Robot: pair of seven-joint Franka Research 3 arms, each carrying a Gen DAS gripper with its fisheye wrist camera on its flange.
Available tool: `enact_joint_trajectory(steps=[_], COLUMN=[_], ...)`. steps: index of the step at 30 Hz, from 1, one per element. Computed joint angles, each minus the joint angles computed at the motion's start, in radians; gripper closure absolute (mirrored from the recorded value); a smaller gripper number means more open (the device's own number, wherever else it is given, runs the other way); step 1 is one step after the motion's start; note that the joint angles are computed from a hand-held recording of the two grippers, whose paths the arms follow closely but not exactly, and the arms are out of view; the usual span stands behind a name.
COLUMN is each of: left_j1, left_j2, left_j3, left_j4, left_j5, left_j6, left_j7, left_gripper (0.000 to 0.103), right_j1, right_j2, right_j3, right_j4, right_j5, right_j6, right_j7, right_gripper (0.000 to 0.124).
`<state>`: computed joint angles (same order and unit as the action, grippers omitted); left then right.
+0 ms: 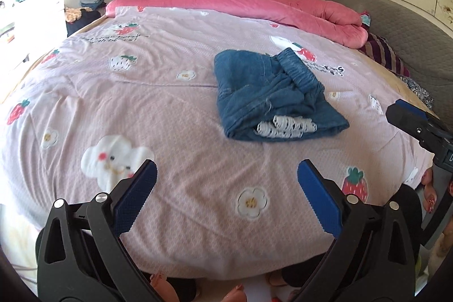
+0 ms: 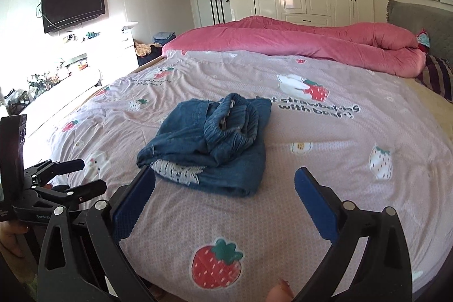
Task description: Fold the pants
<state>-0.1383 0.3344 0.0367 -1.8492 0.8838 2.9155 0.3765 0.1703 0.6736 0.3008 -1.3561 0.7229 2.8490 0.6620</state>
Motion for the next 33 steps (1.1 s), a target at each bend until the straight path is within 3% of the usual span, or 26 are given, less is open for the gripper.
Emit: enact_joint_trajectory(steps=[7, 10, 15, 22, 33], left_j1=[-0.033, -0.018, -0.033, -0.014, -0.022], left_j2=[-0.025, -0.025, -0.029, -0.012, -0.001], left_j3=[0.030, 0.007, 0.018, -0.009, -0.008], left_j4=[-0.064, -0.080, -0.086, -0.079, -0.068], left_j5=[0.118, 0.113, 0.195, 0.182, 0.181], left_j6=[0.009, 0.013, -0.001, -0.008, -0.024], left_j7=[-0.155, -0.154, -0.237, -0.223, -0.220], left_gripper=[0.010, 0.010, 0.010, 0.009, 0.009], right_j1=[-0.031, -0.051, -0.063, -0.109, -0.116], right_j2=[-0.062, -0.071, -0.078, -0.051, -0.033], right_j3=[0.043, 0.062, 0.075, 0.128, 0.150], right_j4=[-0.145, -0.178, -0.221, -0.228, -0.238], right_j5=[0.059, 0.090, 0.127, 0.168, 0.132], right_j6=[0.105, 0.117, 0.149, 0.195, 0.235], right_j7=[-0.076, -0.089, -0.117, -0.157, -0.156], right_gripper=[0.026, 0.026, 0.026, 0.025, 0.025])
